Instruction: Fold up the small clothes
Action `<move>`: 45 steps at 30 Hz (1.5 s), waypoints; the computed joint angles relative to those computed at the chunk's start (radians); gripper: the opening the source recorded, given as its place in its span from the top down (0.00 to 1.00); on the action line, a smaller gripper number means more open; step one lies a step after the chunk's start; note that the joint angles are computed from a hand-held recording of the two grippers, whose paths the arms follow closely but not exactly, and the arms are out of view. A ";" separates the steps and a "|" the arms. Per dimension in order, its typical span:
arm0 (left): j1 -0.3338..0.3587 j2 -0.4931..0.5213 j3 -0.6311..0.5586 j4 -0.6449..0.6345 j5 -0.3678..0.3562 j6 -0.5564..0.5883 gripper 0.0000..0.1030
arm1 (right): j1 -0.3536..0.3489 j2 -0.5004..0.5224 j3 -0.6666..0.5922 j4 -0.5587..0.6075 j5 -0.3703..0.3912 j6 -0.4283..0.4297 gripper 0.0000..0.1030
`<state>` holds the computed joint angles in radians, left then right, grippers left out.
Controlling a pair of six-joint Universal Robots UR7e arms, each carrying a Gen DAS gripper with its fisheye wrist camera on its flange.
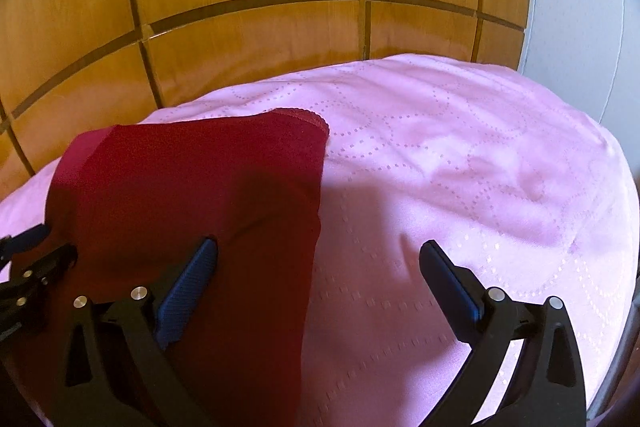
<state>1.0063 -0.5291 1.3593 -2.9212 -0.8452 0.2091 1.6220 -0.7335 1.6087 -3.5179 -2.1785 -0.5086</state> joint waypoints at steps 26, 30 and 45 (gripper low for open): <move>-0.125 -0.260 0.512 -0.282 0.093 -0.289 0.02 | 0.118 -0.240 0.431 -0.115 -0.028 0.117 0.04; -0.148 -0.272 0.529 -0.177 0.199 -0.400 0.02 | 0.129 -0.243 0.470 -0.129 -0.031 0.102 0.04; -0.207 -0.315 0.609 -0.047 0.321 -0.533 0.02 | 0.141 -0.234 0.607 -0.358 -0.021 0.069 0.04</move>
<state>0.7993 -0.8438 1.9684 -2.9686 -0.5240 -0.3243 1.7633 -0.9674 2.2159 -3.8756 -2.1999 -0.4400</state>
